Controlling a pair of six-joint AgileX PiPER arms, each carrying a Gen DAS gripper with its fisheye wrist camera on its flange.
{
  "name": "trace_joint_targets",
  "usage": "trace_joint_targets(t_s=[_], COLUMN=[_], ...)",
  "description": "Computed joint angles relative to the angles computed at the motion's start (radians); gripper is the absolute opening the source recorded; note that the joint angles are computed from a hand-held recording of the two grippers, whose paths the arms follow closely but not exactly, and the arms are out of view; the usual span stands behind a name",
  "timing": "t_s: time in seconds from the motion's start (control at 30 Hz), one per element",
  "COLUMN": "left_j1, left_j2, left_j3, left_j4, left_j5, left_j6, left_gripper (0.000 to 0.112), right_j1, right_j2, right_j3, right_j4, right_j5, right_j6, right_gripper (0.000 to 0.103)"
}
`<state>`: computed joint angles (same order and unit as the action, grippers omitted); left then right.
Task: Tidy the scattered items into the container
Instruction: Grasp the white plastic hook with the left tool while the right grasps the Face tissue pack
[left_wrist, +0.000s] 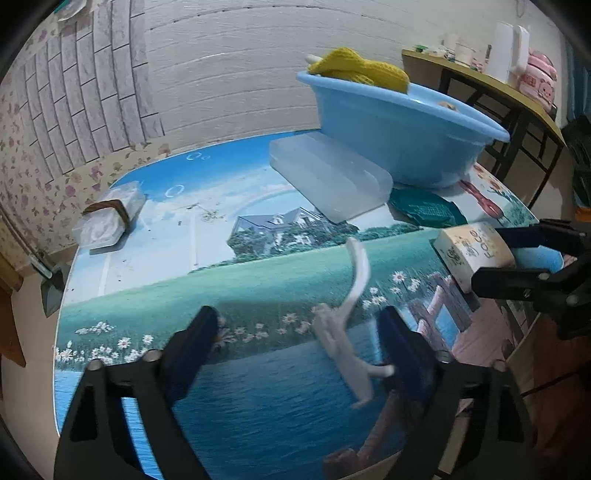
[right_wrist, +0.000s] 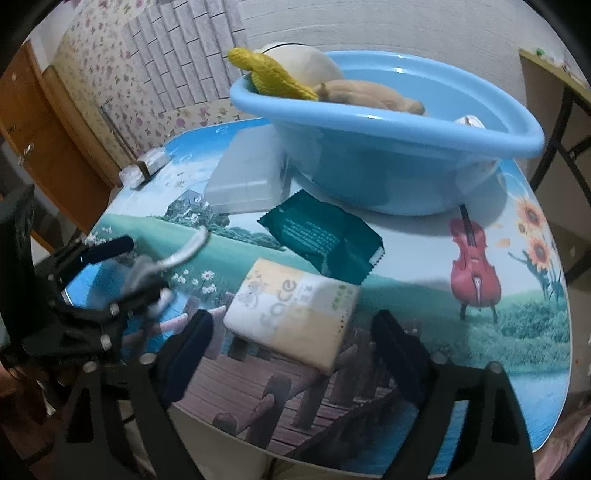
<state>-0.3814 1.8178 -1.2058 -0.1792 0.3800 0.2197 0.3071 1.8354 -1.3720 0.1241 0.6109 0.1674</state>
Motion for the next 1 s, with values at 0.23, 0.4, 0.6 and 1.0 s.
trace_joint_targets(t_s=[0.23,0.4,0.6,1.0], left_j1=[-0.012,-0.011,-0.005,0.015], left_j2=[-0.011,-0.036,-0.034,-0.104], left_j3=[0.017,0.042,0.029,-0.035], left_j4=[-0.049,-0.165,-0.169,-0.219], left_j5=[-0.003,-0.027,-0.007,0.048], left_j6=[0.054,0.201,0.186,0.178], left_gripper=[0.095,0.019,0.019,0.019], right_j1=[0.035,0.044,0.020,0.010], right_j2=[0.027,0.024,-0.006,-0.177], right_j3=[-0.030,-0.023,0.008,0.075], right_j4=[-0.101,-0.156,-0.098,0.106], right_j5=[0.013,-0.007,-0.042,-0.166], right_j6=[0.093,0.113,0.063,-0.214], right_gripper=[0.096,0.075,0.072,0.072])
